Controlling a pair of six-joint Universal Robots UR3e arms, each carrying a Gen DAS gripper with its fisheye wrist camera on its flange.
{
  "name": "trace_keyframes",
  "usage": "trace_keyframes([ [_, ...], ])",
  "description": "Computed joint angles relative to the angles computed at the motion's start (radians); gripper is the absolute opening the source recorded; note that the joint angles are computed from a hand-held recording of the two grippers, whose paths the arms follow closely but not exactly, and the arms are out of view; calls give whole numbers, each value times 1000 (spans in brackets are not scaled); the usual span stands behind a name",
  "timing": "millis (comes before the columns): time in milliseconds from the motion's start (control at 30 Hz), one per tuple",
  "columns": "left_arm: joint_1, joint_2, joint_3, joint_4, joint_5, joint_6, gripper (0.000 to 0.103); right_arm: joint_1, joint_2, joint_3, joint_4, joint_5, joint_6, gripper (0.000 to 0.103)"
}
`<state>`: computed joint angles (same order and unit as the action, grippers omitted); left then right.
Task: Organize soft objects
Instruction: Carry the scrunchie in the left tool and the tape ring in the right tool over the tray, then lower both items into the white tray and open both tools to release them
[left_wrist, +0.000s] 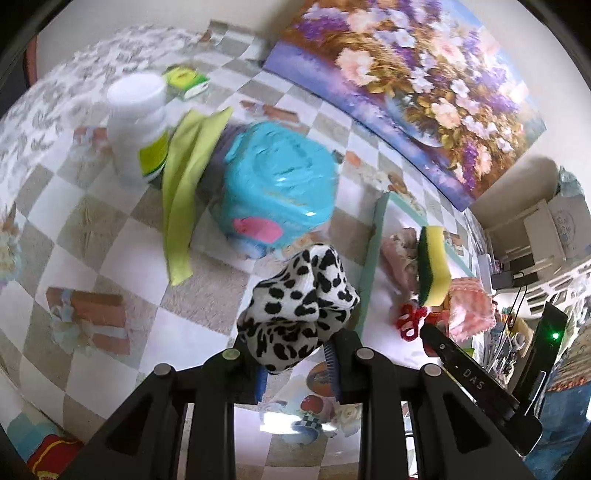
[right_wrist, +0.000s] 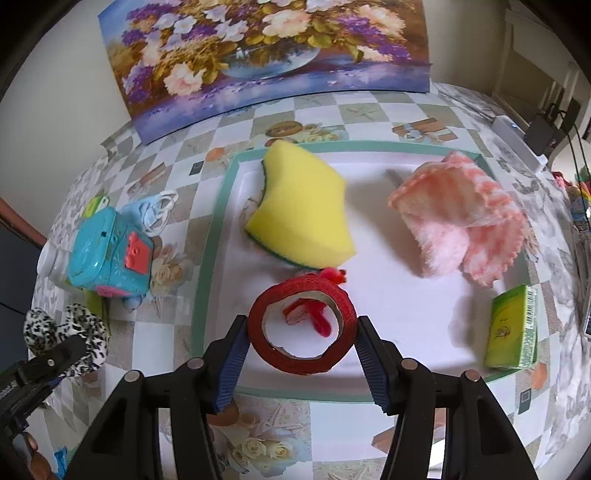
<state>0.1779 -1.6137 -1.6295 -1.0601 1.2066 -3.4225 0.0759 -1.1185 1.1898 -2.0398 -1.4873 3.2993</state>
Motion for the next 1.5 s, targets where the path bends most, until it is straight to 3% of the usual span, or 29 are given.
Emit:
trace_keyframes([
  [333, -241, -320, 460, -81, 78, -38, 27, -46, -28, 33, -5, -35, 35, 61],
  [467, -286, -441, 565, -107, 43, -53, 27, -71, -36, 49, 2, -64, 43, 61],
  [800, -314, -551, 627, -152, 43, -46, 28, -119, -39, 63, 23, -92, 59, 61],
  [1000, -304, -590, 632, -171, 0, -39, 28, -124, -4, 43, 55, -102, 65, 61],
  [1200, -287, -629, 621, -144, -109, -34, 28, -129, 13, 36, 74, -104, 68, 61],
  [1333, -289, -645, 633, -143, -122, -26, 28, -128, 14, 34, 72, -114, 70, 61],
  [1400, -296, -652, 659, -167, -103, -28, 29, -126, 15, 33, 71, -117, 71, 61],
  [1500, -313, -661, 720, -201, -56, -28, 41, -128, 6, 41, 60, -120, 75, 61],
])
